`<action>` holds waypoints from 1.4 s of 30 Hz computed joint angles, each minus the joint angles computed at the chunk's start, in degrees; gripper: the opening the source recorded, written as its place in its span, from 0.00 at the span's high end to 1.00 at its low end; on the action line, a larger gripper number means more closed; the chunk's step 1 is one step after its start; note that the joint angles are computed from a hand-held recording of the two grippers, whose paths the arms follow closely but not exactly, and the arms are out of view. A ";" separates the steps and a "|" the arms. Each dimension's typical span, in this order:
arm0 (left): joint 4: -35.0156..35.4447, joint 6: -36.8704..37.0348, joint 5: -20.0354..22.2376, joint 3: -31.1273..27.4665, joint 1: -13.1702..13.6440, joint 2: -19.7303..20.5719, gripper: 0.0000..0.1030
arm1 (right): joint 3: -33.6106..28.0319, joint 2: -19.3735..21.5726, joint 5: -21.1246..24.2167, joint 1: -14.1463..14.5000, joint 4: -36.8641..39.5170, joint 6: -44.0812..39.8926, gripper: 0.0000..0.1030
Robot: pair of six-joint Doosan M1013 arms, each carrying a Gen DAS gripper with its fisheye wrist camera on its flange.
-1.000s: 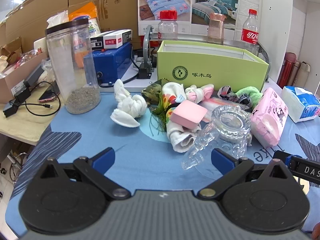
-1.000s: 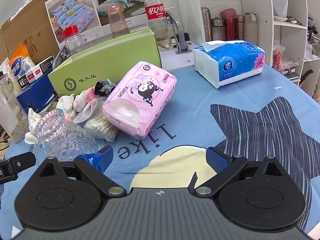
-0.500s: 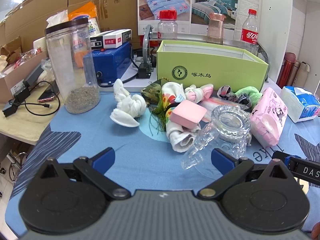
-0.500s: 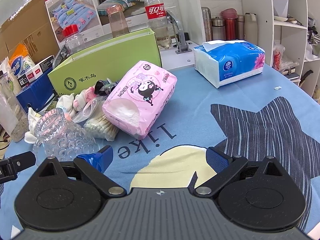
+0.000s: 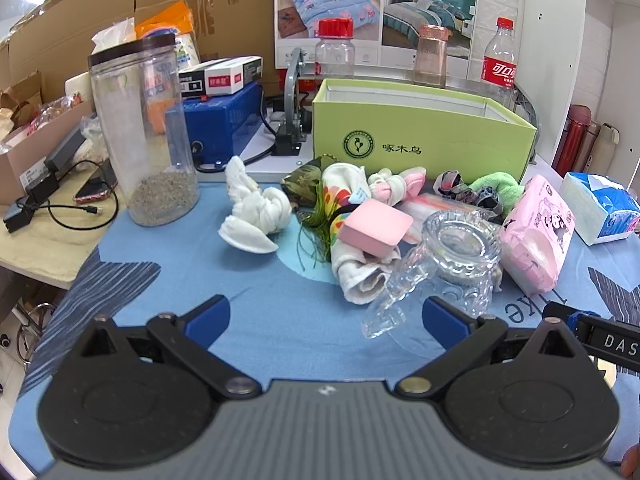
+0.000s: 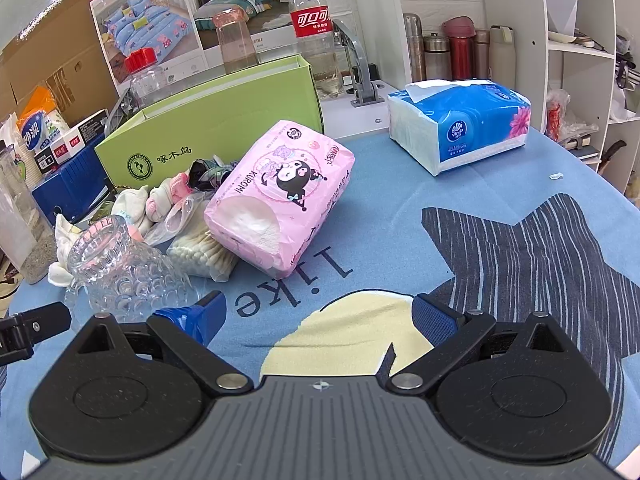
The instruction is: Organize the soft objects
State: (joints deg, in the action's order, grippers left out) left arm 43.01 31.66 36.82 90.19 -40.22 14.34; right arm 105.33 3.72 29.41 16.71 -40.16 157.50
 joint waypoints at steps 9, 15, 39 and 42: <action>-0.31 0.19 -0.15 -0.03 0.06 0.02 0.01 | -0.04 0.06 0.04 0.08 -0.13 -0.06 0.15; -0.48 0.48 -0.16 0.05 0.12 -0.05 0.01 | -0.02 0.06 0.15 0.10 -0.11 -0.04 0.15; 1.55 -5.12 4.40 -3.91 4.36 1.41 0.01 | -12.92 8.90 5.34 -2.55 4.83 -10.63 0.16; 0.03 -4.13 5.15 -4.76 4.83 2.22 0.01 | -10.05 7.78 5.21 -3.54 5.84 -10.55 0.16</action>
